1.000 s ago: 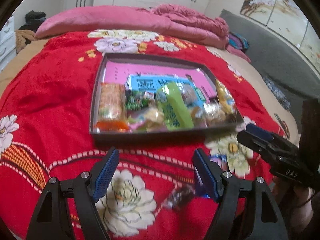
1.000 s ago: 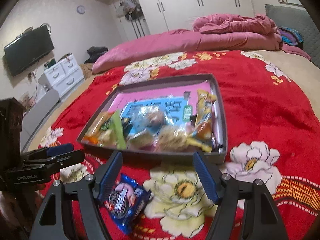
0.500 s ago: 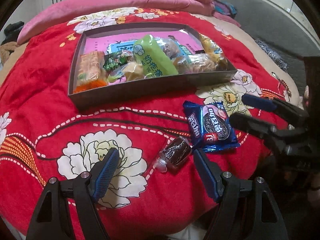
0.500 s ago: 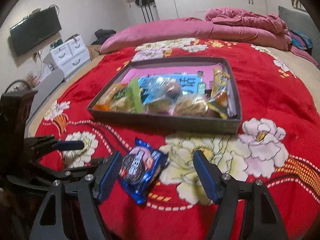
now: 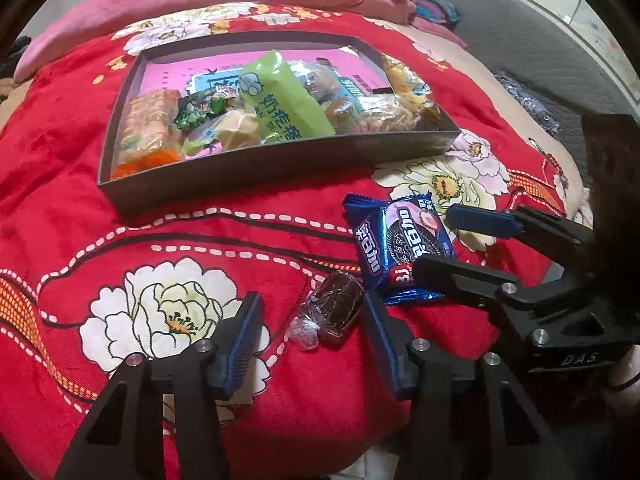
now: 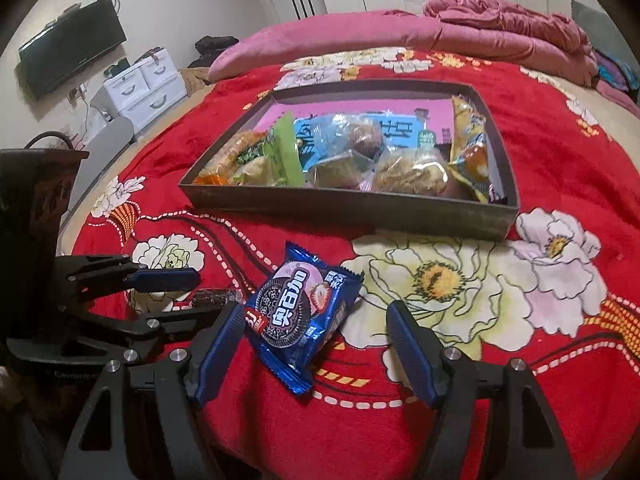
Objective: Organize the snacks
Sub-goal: 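Withdraw both open tools from the tray toward the remaining snacks, then grasp the brown wrapped candy with the left tool while the right tool grasps the blue cookie pack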
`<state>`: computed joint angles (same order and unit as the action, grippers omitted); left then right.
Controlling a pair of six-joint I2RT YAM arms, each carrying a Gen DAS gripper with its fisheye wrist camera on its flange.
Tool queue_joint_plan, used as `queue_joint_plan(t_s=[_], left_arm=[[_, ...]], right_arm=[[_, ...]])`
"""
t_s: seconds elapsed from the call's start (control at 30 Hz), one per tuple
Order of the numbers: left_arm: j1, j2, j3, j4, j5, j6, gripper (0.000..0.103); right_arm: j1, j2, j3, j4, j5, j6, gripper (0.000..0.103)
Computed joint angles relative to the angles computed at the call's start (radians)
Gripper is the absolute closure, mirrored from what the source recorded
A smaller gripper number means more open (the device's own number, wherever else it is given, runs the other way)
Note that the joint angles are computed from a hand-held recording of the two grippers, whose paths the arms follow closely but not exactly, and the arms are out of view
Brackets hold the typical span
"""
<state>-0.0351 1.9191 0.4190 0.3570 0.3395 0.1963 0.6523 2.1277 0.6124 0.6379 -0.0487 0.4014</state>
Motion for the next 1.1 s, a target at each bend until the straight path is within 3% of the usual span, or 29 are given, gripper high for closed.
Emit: queue_joint_plan(t_s=[0.23, 0.37, 0.57, 0.73, 1.1], left_arm=[[0.038, 0.019, 0.016, -0.015, 0.043, 0.021, 0.055], [0.050, 0.029, 0.025, -0.025, 0.059, 0.034, 0.055], [0.030, 0.038, 0.031, -0.020, 0.048, 0.027, 0.055], [-0.002, 0.050, 0.040, -0.010, 0.036, 0.008, 0.055], [-0.056, 0.079, 0.063, -0.003, -0.011, -0.010, 0.076]], right_arm=[[-0.002, 0.052, 0.056, -0.005, -0.053, 0.021, 0.031], [-0.012, 0.090, 0.095, -0.025, -0.076, 0.030, 0.036], [0.025, 0.107, 0.159, -0.109, -0.012, -0.035, 0.044], [0.023, 0.099, 0.154, -0.110, 0.000, -0.070, 0.051], [-0.010, 0.033, 0.064, -0.015, 0.010, -0.054, 0.054]])
